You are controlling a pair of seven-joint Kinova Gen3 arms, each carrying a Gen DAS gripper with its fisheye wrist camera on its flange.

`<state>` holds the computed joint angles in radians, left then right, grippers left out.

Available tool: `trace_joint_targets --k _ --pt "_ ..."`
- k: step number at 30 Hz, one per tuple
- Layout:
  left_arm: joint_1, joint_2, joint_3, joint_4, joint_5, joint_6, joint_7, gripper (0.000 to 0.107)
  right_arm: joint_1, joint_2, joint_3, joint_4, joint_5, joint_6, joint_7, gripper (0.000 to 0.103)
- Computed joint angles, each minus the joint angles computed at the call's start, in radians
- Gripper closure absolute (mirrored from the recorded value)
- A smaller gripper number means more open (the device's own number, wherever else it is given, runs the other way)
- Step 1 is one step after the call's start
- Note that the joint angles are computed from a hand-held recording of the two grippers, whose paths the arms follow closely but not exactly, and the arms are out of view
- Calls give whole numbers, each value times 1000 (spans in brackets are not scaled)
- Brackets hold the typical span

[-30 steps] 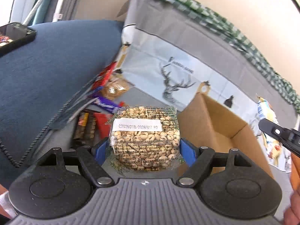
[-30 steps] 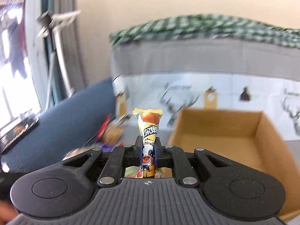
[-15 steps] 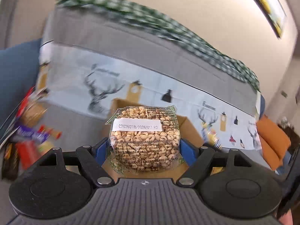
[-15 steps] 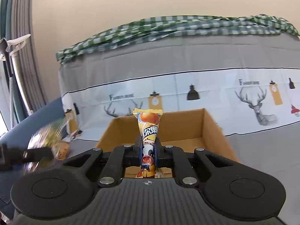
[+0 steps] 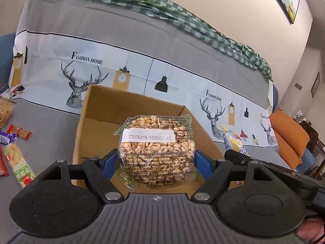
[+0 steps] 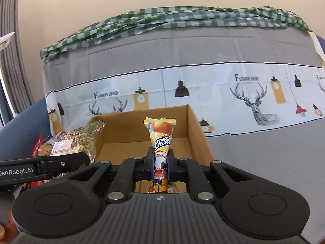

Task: Organize snacks
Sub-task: 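Open the left tool over the box while the right tool releases the orange snack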

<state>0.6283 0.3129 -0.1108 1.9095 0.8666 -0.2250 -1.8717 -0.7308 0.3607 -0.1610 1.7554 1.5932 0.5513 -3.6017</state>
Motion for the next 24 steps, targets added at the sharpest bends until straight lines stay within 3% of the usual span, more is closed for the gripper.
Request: trace_joint_targets --k 8,24 --pt "-16 -19 15 20 3 -7 -3 25 -9 7 3 -12 -16 -1 10 91" --pt "-11 -19 19 6 136 5 -119 25 -33 9 30 -37 -91 -6 98 91"
